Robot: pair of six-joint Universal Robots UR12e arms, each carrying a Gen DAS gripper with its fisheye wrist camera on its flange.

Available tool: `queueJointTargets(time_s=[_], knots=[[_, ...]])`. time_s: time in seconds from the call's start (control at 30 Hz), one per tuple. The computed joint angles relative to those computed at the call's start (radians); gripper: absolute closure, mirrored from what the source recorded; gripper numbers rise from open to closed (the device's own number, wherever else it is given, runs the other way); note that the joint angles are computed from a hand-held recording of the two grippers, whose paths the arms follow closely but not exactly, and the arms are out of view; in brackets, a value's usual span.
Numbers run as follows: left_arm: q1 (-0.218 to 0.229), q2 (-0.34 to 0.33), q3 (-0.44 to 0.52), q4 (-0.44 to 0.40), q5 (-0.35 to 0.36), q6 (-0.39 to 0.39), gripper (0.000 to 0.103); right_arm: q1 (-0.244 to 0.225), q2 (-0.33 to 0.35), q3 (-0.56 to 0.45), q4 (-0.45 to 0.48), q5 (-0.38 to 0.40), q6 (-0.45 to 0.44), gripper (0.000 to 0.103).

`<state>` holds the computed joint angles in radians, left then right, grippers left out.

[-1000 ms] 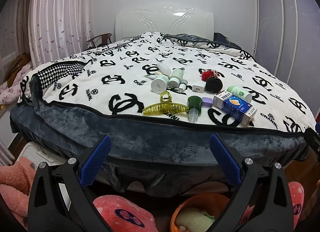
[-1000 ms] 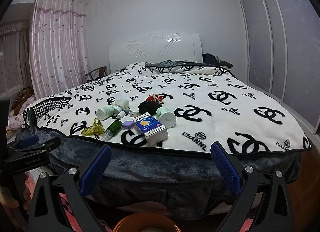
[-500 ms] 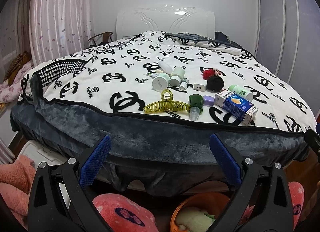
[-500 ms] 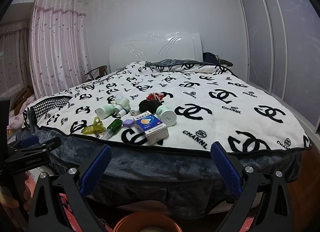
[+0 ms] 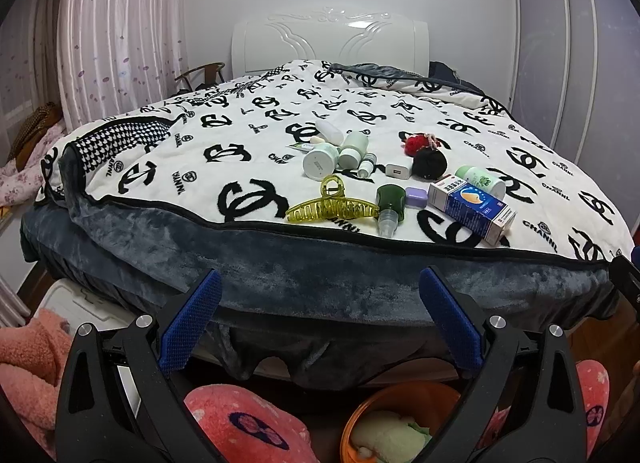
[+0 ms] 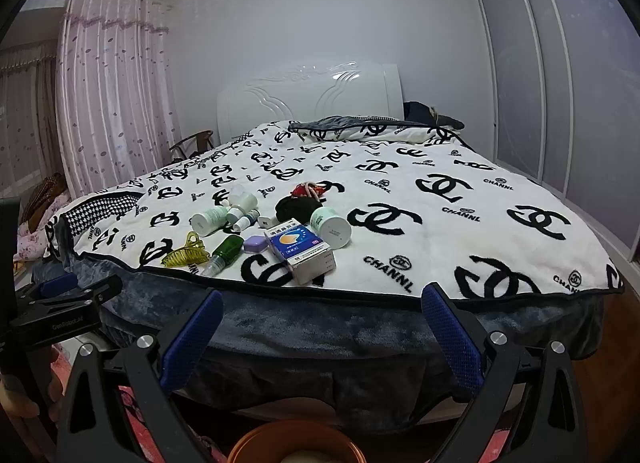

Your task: Collect trash

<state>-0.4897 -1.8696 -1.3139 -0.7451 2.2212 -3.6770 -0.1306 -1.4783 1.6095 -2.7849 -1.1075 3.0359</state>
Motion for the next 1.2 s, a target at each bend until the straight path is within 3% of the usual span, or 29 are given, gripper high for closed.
queueJointTargets(time_s=[1.2], knots=[[-0.002,0.009,-0.024,0.006,-0.004,-0.001,0.007,0.003,-0.008,0.026,-0.003,-0.001,-0.003,0.005]])
